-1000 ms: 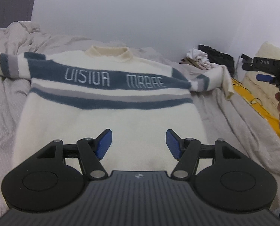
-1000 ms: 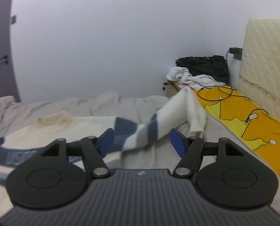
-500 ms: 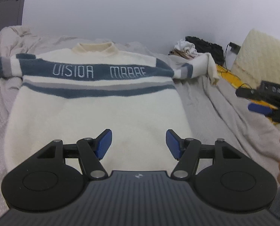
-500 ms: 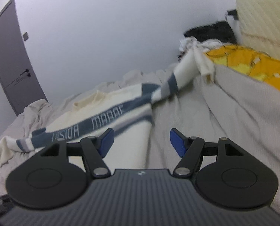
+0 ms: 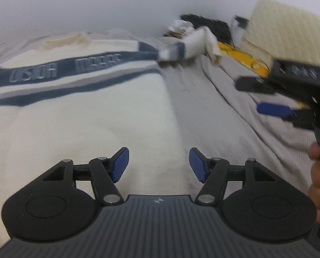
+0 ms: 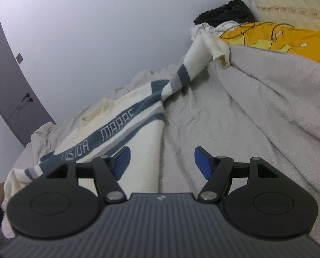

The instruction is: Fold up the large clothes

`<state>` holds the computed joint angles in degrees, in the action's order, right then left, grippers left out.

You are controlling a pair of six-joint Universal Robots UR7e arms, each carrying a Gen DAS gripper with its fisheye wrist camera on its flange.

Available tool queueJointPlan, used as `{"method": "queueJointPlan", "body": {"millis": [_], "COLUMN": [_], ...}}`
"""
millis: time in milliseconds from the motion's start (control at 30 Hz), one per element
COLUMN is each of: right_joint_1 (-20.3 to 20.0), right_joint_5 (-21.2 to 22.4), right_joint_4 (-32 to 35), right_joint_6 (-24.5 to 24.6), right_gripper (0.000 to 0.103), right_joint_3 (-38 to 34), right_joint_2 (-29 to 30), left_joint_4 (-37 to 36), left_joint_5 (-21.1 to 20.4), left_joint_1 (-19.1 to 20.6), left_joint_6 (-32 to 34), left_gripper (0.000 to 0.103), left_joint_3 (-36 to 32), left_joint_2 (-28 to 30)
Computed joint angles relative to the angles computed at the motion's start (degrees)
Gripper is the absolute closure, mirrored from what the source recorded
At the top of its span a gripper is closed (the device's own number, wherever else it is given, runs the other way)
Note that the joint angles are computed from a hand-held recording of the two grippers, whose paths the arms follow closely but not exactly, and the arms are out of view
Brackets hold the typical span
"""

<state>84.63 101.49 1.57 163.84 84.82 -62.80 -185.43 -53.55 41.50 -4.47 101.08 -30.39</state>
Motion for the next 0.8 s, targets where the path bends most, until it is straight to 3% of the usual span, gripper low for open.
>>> {"method": "queueJointPlan", "body": {"millis": [100,267,333,433,467,567,700,800], "right_joint_1": [-0.17,-1.51,-1.87,-2.38,-2.46,-2.84,-2.83,-3.05], "right_joint_5": [2.21,2.41,2.34,2.61,3.28,3.51,2.01,-1.52], "right_joint_4": [0.40,4.51,5.37,5.53,5.95,6.19,5.14,6.42], "right_joint_6": [-0.12,3.93,4.45,5.17,5.78,6.22,4.48,4.13], "right_gripper": [0.035,0.035,0.035,0.035,0.035,0.035,0.035,0.035], "right_joint_3": [-1.85,-6.33,-7.56,-8.65,-9.37,-10.43,-10.08,-10.43], "right_joint_2": [1.59,4.43,5.33,6.32,6.88,7.88,8.05,8.37], "left_joint_4": [1.07,1.64,2.35,1.76,2.44,7.57,8.23,8.68], "left_joint_5": [0.52,3.02,7.86,10.88,12.04,11.90,8.15,4.96], "left_joint_1": [-0.08,-0.47,-1.22,-1.51,-1.77,-1.81,-0.27,2.10], "left_joint_6": [2.71,8.28,11.71,14.67,15.22,12.05,4.98,-3.69], "left_gripper": [0.036,0.036,0.048,0.066,0.077,0.087,0.088,0.088], "left_joint_3": [-2.50,-5.74,-7.19,-7.60,-7.64,-8.15,-6.83,-5.32], "left_joint_2": [2.94,7.13,9.20,10.30,10.25,7.99,3.32,-0.94]}}
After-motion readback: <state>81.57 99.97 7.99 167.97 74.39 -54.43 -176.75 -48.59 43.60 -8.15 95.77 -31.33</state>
